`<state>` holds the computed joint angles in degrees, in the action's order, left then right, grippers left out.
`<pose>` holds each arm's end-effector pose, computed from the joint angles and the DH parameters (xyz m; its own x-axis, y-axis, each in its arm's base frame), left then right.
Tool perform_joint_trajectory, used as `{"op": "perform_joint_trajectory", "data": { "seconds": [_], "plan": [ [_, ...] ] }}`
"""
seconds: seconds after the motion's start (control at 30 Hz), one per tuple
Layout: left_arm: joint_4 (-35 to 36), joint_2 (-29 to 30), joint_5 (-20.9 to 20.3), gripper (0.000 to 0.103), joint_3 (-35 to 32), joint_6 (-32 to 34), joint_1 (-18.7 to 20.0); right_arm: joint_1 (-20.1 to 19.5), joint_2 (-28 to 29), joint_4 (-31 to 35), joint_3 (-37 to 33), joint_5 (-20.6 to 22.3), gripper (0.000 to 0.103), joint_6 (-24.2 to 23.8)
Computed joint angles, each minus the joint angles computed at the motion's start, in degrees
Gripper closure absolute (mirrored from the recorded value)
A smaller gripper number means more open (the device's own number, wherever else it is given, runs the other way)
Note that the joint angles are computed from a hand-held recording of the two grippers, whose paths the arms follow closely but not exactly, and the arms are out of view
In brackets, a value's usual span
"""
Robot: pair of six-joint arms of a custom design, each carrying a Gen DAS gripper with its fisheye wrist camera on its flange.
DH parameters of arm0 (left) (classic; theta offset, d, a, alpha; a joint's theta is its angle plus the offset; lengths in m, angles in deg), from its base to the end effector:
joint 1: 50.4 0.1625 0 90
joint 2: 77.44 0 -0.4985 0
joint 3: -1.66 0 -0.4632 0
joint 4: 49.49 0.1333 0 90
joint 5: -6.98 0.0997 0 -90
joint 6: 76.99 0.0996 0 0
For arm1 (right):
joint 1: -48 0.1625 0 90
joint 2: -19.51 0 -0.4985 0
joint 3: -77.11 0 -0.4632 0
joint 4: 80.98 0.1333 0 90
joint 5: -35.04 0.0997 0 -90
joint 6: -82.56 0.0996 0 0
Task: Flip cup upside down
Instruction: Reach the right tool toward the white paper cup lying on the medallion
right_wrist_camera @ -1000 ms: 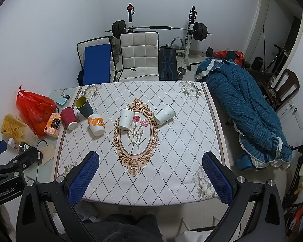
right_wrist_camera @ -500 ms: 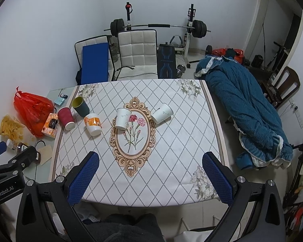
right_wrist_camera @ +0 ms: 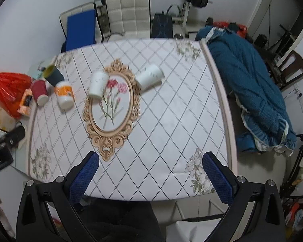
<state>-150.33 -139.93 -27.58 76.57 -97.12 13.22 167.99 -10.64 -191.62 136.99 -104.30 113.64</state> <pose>-0.1540 -0.7951 0.4458 -0.6205 -0.0524 -0.7824 0.2456 0.9346 -0.2574 0.5106 -0.7692 0.1033 -0.6868 0.0737 0.7231 -0.1623 0.9542 -0.2514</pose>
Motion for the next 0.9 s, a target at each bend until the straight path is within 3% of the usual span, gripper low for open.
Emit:
{"op": "perform_joint_trajectory", "data": {
  "seconds": [0.2,0.43,0.9],
  "plan": [
    [2.5,5.9,-0.3,0.000,-6.1,1.9,2.7,-3.3,1.7,3.5,0.1,0.4,0.000,2.5],
    [5.6,14.7,-1.2,0.000,-17.1,6.9,6.1,-6.6,6.2,9.0,-5.2,0.1,0.000,6.9],
    [19.9,33.7,-3.7,0.000,-47.0,12.9,10.2,-10.8,19.0,23.7,-26.1,-1.6,0.000,11.4]
  ]
}}
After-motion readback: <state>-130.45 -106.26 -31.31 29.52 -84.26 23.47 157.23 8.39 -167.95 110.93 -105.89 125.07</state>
